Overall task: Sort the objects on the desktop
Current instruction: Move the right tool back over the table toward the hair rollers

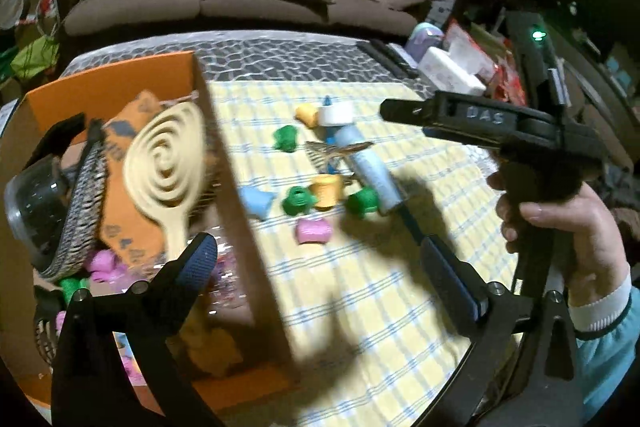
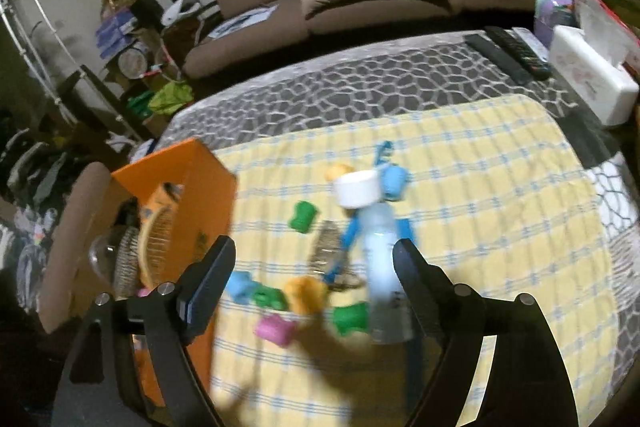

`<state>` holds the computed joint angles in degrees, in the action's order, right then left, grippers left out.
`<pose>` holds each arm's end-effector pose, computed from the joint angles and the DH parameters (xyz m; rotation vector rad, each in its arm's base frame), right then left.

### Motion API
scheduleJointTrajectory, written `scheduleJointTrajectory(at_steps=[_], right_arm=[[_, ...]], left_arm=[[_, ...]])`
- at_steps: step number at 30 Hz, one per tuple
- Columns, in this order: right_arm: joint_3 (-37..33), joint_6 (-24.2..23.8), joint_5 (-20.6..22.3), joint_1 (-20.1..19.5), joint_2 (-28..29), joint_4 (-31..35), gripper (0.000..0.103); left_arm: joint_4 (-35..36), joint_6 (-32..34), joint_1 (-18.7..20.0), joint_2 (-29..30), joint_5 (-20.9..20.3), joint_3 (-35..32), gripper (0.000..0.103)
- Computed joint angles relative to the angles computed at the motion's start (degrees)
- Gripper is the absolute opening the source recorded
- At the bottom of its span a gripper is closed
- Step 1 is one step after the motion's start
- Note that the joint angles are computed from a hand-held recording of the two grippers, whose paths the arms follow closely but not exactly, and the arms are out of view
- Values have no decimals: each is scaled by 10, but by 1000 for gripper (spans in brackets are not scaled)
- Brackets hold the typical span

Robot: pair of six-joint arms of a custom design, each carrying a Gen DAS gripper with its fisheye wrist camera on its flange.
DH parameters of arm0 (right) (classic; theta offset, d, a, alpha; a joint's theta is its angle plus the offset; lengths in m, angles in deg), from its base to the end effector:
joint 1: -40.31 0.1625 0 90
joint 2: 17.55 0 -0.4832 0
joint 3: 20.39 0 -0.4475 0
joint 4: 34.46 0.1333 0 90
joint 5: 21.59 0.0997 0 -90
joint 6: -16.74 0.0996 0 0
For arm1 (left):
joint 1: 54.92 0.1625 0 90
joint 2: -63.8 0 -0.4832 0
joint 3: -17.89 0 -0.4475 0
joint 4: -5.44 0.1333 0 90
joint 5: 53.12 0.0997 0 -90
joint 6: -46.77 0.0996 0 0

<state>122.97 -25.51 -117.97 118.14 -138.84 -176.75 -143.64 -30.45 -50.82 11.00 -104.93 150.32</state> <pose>0.0563 -0.3188 0.3719 0.6721 -2.6604 0.5889 -0.4235 -0.2257 -0.0011 0.3567 2.5602 -0.8148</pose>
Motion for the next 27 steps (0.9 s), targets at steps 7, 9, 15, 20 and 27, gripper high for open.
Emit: scheduleJointTrajectory(at_steps=[7, 9, 15, 20, 27], right_arm=[[-16, -36, 24, -44, -12, 51, 82], [-19, -51, 37, -50, -18, 84, 81], [-12, -71, 28, -48, -10, 130, 68], [16, -77, 1, -30, 1, 135, 64], [53, -82, -34, -15, 28, 78, 64]], left_arm=[[16, 41, -1, 35, -1, -29, 102], [0, 20, 0, 24, 0, -17, 102], [37, -71, -9, -21, 46, 13, 102], [47, -109, -10, -43, 56, 28, 102], [37, -99, -10, -41, 56, 28, 102]])
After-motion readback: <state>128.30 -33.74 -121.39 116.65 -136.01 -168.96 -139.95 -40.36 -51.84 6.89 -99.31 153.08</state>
